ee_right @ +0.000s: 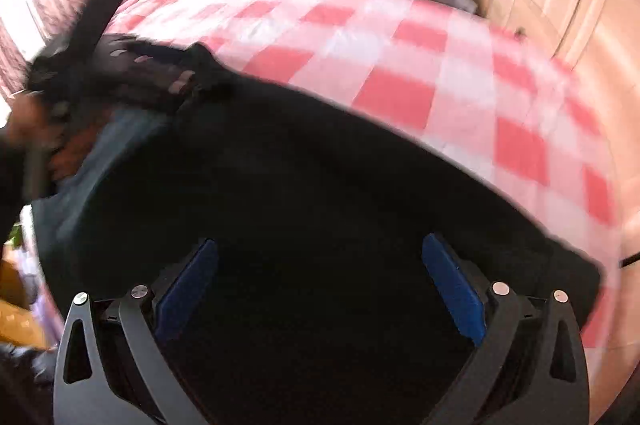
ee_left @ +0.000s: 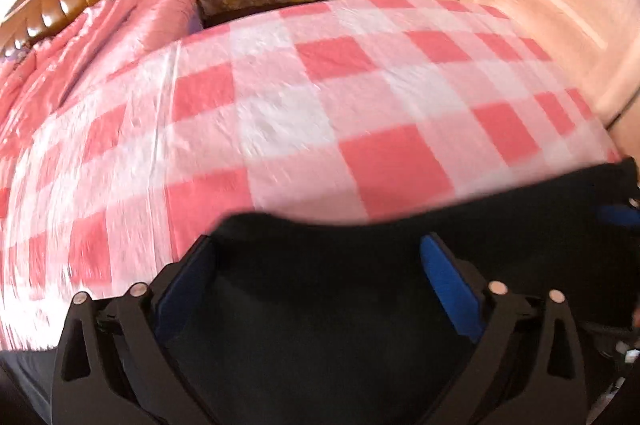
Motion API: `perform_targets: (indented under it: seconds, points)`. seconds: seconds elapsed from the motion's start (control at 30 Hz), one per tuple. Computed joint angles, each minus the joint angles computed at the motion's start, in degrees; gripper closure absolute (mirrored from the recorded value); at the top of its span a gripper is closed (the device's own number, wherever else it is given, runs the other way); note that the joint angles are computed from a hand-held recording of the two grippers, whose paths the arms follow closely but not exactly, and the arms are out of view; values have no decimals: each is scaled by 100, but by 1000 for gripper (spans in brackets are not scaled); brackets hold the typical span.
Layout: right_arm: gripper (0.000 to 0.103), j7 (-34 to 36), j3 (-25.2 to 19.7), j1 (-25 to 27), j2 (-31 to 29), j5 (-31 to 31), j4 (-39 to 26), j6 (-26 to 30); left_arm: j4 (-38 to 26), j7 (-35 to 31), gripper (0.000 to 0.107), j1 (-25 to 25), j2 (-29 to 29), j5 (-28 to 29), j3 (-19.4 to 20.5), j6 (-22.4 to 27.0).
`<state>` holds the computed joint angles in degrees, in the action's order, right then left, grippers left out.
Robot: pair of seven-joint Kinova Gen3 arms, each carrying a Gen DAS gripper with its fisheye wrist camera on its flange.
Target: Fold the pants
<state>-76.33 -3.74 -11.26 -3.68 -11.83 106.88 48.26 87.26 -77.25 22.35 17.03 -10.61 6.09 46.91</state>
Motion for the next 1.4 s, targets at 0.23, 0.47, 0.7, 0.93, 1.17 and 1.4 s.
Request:
perform_targets:
  seconds: [0.23,0.47,0.7,0.93,1.17,1.4]
  points:
    - [8,629,242,-47,-394,-134,453,-184,424,-510,6,417,-97,748,-807,-863]
    - [10,144,416,-401,-483,230,471,-211,405,-436,6,481,-75,729,-853,-883]
    - [6,-1487,-419,-18,-923,1261,417,-361,776,1170,6,1553,-492,-673,-1447,-1245]
    - [6,-2233,-540,-49,-756,2092,767,-276,819,1866,6,809,-384,-1899,-234,-940]
    - [5,-3048,-1176,-235,-886,2428,429,-109,2131,2517,6,1091,-2160,-2105,-1462,-1011]
    - [5,-2196,-1090,-1861,303,1994,-610,-661,2956,1178,6,-146,-3177,-946,-3062,-743]
